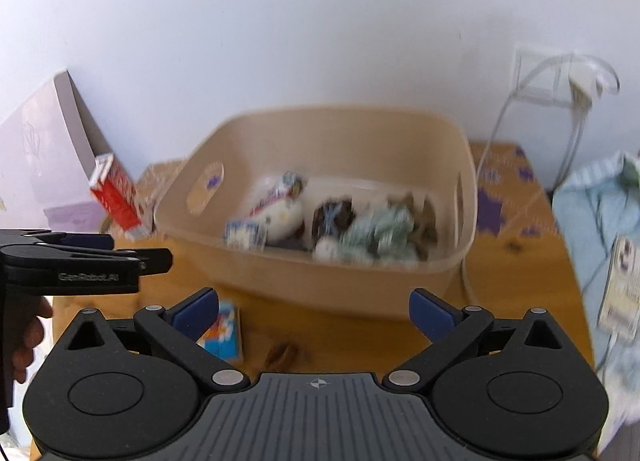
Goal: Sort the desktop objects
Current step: 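Move left tool to cartoon tissue pack while right tool moves to brown claw clip, then close left tool on the cartoon tissue pack while right tool grasps the claw clip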
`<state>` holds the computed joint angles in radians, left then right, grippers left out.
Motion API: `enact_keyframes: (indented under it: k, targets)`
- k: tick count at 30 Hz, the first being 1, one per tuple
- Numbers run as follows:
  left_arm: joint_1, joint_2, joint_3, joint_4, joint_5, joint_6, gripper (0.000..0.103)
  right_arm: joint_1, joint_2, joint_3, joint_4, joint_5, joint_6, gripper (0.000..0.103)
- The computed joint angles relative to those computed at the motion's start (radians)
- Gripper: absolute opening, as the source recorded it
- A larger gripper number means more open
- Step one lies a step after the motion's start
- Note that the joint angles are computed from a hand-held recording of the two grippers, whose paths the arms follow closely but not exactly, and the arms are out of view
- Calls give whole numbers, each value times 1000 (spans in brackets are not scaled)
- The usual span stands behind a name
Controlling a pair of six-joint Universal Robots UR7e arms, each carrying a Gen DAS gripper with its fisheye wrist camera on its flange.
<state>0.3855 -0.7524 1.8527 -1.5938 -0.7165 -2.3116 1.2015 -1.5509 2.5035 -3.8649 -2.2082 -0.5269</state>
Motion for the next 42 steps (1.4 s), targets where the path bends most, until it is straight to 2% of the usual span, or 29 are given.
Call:
enact_keyframes:
  k: [4,8,12,16,26,32,36,42]
  targets:
    - [-7,8,46,-113,-37,40,81,-19,67,8,-34,-26,43,103]
    - [-5,0,104,-264,-62,27,81,-32,182,-8,-137,-62,28,103]
    - [10,-3,140,-352,-50,-15,81,-53,269,-27,-185,-76,21,103]
    - [33,2,149,-408,-45,16,81,-67,328,-54,-221,-95,1,103]
    - [92,33,142,-506,-17,124,81,-106,344,-82,-209,-92,3,103]
    - [134,54,130,-539,-42,163,81,-126,341,-89,-180,-80,15,99]
    - [148,65,139,-572,-50,179,80,-135,360,-84,-222,-62,-4,96]
    - [146,68,154,-605,-39,182,80,-134,394,-88,-274,-82,-31,92]
